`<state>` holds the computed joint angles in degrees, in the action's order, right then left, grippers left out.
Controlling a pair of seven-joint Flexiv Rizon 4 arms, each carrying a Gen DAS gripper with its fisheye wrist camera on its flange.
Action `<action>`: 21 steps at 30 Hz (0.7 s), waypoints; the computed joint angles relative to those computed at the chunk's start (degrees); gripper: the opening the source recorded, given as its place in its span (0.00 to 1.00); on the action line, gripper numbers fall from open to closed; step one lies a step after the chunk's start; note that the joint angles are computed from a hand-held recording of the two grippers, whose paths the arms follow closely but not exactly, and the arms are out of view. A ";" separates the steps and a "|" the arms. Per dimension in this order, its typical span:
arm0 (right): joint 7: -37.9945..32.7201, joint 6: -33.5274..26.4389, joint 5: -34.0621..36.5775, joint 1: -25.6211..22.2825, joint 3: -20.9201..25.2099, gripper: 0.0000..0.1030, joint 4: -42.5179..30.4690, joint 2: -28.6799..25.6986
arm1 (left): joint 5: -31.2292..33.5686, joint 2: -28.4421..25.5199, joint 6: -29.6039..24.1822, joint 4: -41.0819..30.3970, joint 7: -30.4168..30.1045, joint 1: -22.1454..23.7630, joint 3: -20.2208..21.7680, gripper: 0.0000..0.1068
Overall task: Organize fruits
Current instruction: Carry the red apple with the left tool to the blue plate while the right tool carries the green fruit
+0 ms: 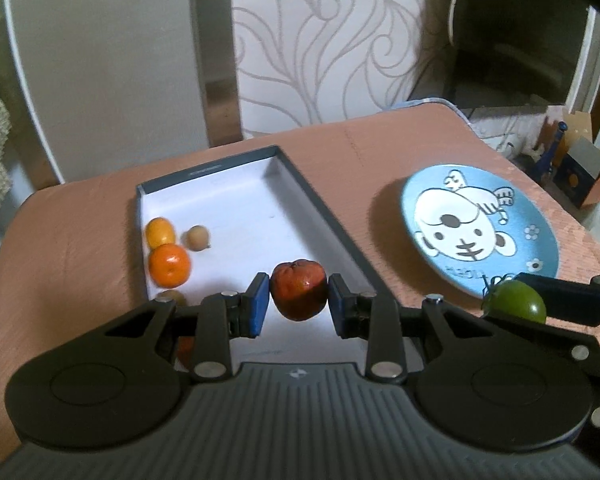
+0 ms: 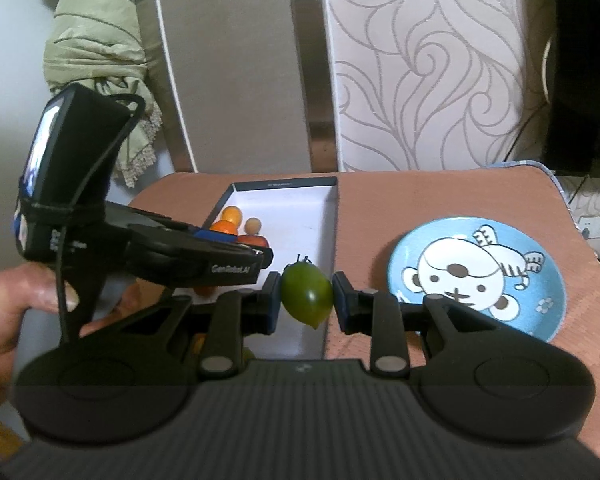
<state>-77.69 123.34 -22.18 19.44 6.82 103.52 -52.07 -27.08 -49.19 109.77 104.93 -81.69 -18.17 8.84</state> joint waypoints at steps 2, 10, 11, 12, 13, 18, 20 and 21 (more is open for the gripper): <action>0.00 0.21 0.33 -0.17 -0.14 0.30 0.20 0.08 | 0.23 -0.21 -0.44 -0.72 0.22 -0.16 -0.17 0.35; 0.01 0.73 1.84 -0.56 -0.86 0.30 0.63 0.34 | 1.16 -1.40 -2.11 -3.53 0.50 -1.04 -0.21 0.35; 0.04 0.71 1.99 -0.64 -0.95 0.30 0.59 0.32 | 1.24 -1.64 -2.37 -4.01 0.46 -1.15 -0.15 0.35; 0.08 0.64 2.20 -0.72 -1.08 0.30 0.53 0.32 | 1.34 -1.88 -2.63 -4.50 0.41 -1.24 -0.11 0.35; 0.10 0.60 2.43 -0.75 -1.20 0.30 0.56 0.39 | 1.48 -2.11 -2.90 -5.01 0.36 -1.28 -0.14 0.35; 0.06 0.07 2.82 -1.36 -1.65 0.30 0.29 0.35 | 2.40 -3.47 -3.91 -7.75 -0.05 -1.28 -0.48 0.35; 0.02 -0.24 2.63 -1.79 -1.67 0.30 0.19 0.33 | 2.62 -4.09 -4.49 -8.93 -0.32 -1.40 -0.48 0.35; -0.02 -0.40 2.50 -2.02 -1.68 0.30 0.09 0.30 | 2.75 -4.42 -4.82 -9.56 -0.46 -1.43 -0.51 0.35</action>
